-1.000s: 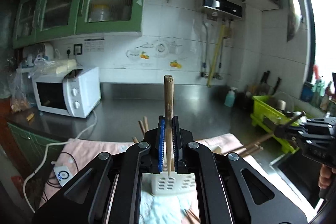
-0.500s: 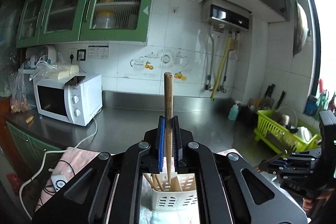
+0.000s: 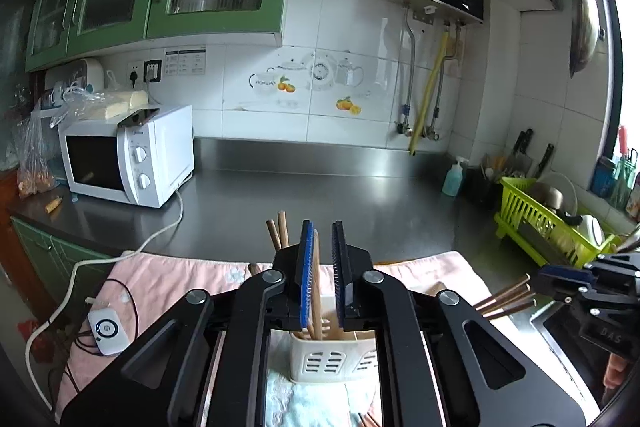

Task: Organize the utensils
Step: 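Lower the chopstick into the holder and open the left tool while the right tool releases its chopstick, then move both open tools back over the last two chopsticks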

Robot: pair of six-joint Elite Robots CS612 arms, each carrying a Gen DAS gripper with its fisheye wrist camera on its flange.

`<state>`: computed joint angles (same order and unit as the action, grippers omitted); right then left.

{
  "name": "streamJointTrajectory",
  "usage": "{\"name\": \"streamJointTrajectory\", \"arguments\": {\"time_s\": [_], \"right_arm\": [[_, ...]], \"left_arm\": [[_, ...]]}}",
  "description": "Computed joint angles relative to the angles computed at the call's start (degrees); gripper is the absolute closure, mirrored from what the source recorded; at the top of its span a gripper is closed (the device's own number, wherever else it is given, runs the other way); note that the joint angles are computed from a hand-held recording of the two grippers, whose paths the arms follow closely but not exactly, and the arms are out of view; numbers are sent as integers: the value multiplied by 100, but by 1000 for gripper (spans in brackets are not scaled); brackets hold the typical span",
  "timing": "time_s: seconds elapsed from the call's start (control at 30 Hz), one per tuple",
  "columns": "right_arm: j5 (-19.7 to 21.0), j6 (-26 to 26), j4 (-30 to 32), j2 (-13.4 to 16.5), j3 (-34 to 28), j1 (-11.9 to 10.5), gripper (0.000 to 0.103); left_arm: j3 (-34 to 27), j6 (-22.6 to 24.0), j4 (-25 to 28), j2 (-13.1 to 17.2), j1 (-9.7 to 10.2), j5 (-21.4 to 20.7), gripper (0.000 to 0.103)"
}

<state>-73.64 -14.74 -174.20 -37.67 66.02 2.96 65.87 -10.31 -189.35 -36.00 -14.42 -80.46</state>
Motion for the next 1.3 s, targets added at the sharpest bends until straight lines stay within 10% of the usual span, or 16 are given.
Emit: {"name": "streamJointTrajectory", "arguments": {"time_s": [0.43,0.67,1.3], "right_arm": [[583,-70,-779,-508,1511,-117,85],[713,-100,-561,-455,2016,-111,85],[655,-86,272,62,1715,58,88]], "left_arm": [[1409,148,-490,-656,-194,333,61],[2245,38,-591,-923,-296,534,60],[2945,-668,-320,-829,-323,441,51]]}}
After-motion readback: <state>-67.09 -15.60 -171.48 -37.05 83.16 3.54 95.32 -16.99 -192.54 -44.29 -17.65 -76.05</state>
